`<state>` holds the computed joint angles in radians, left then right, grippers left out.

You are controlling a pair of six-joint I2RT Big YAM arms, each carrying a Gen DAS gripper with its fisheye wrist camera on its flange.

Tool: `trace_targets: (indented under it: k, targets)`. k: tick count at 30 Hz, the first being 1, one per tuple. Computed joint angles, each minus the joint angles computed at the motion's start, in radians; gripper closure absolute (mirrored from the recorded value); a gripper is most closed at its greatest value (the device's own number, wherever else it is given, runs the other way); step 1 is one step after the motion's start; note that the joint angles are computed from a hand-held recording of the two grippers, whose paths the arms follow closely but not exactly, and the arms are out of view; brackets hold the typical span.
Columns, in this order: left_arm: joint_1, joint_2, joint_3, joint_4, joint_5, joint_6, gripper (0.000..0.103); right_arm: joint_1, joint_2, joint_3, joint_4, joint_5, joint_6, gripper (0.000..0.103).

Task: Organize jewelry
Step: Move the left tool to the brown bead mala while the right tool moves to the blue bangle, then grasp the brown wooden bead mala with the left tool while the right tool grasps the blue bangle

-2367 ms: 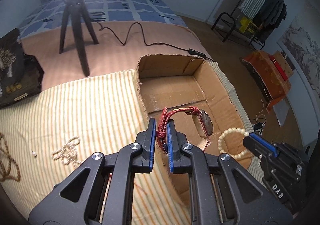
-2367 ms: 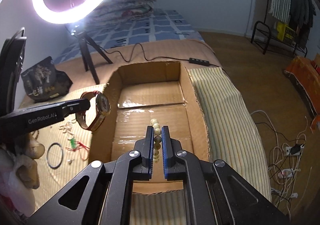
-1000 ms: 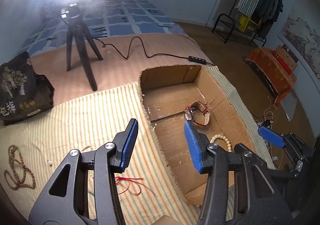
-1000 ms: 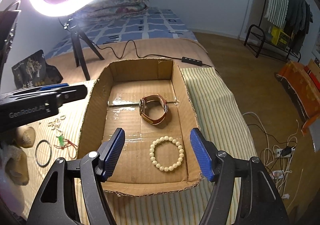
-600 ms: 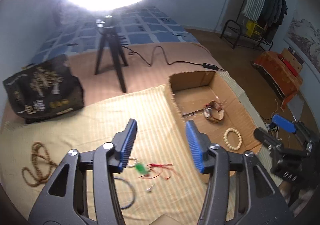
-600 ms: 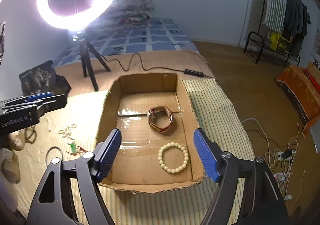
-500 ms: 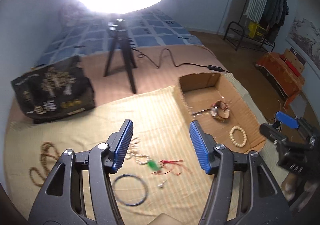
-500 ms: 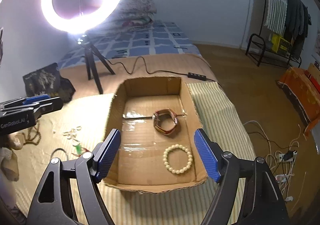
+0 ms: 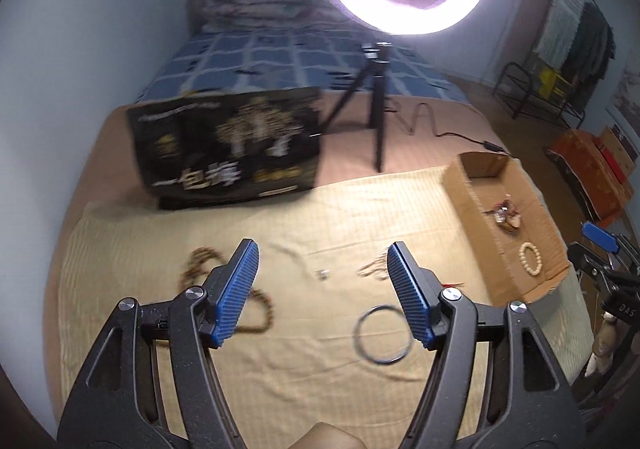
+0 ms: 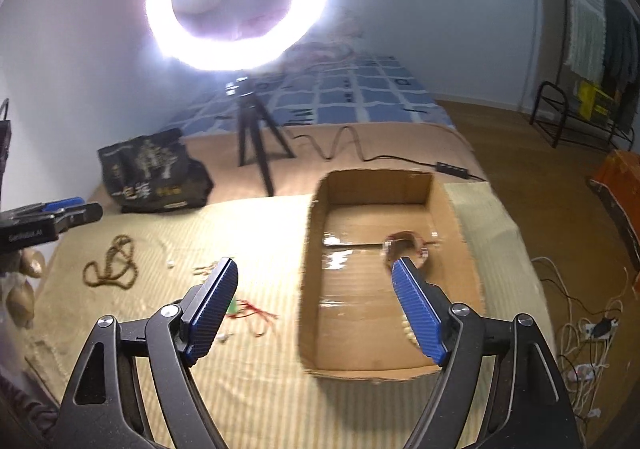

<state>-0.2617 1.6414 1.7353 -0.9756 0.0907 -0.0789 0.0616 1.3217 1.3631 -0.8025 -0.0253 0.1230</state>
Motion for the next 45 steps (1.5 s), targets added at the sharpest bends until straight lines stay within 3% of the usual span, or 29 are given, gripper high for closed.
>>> trace_targets:
  k: [13, 18, 23, 34, 45]
  targets:
    - [0.23, -0.002, -0.095, -0.035, 0.096, -0.063, 0.03, 0.104, 0.05, -0.008, 0.015, -0.05, -0.014, 0.023]
    - [0.286, 0.014, -0.136, -0.07, 0.171, -0.103, 0.029, 0.129, 0.078, -0.003, 0.017, -0.054, -0.015, 0.023]
    - [0.298, 0.05, -0.148, -0.098, 0.223, -0.131, 0.029, 0.147, 0.113, -0.001, 0.002, -0.078, -0.017, 0.023]
    - [0.308, 0.131, -0.125, -0.061, 0.278, -0.237, 0.029, 0.165, 0.166, -0.001, 0.004, -0.113, -0.029, 0.023]
    - [0.265, 0.196, -0.042, -0.049, 0.277, -0.227, 0.024, 0.17, 0.213, 0.012, 0.022, -0.205, -0.041, 0.023]
